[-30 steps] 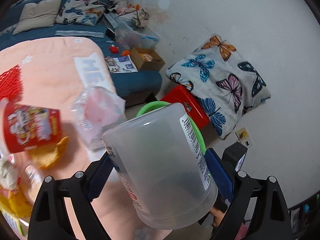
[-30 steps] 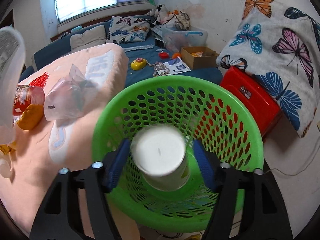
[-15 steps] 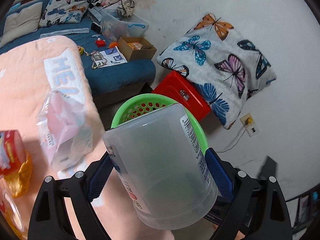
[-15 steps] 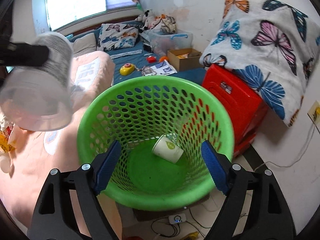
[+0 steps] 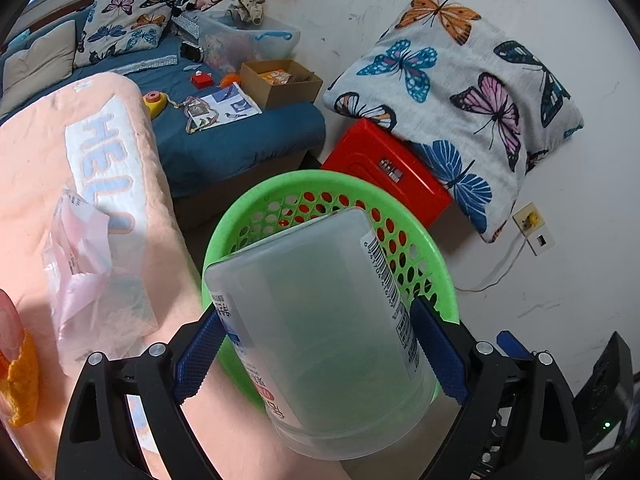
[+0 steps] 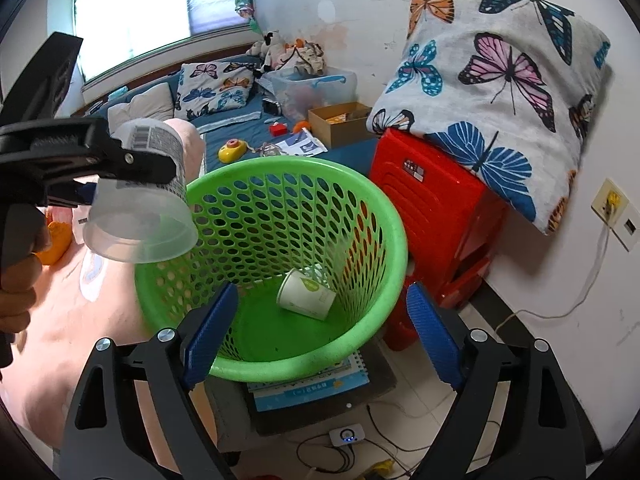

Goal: Collect trash
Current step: 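Carry both cups to the green basket and release them inside, then grasp the red snack cup with the left tool while the right tool grasps the plastic bag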

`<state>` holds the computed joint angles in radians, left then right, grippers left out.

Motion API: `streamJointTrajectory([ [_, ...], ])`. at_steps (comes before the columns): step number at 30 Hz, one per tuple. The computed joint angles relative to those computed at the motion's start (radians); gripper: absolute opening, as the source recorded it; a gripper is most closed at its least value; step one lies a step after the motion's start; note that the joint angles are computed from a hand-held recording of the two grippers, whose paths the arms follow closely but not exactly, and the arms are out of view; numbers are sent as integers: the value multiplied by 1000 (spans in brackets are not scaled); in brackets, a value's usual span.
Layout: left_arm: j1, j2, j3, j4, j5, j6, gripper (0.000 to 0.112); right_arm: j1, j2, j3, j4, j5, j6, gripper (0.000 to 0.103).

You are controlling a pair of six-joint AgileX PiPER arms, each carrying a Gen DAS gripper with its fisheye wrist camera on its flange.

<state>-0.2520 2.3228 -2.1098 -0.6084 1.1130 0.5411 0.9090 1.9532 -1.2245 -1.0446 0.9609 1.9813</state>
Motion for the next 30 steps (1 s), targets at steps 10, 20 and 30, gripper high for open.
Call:
streamJointTrajectory([
  [10,28,-47,91,-44,-12,39,90,11,1,-6,-7,0,7,86],
  [20,144,-255,342,-119,-101,202,90,42,15,-82,-10,13,-48,87],
  [30,344,-416,543,-162,-177,350,90,32,105,-288,15,-32,-233,87],
])
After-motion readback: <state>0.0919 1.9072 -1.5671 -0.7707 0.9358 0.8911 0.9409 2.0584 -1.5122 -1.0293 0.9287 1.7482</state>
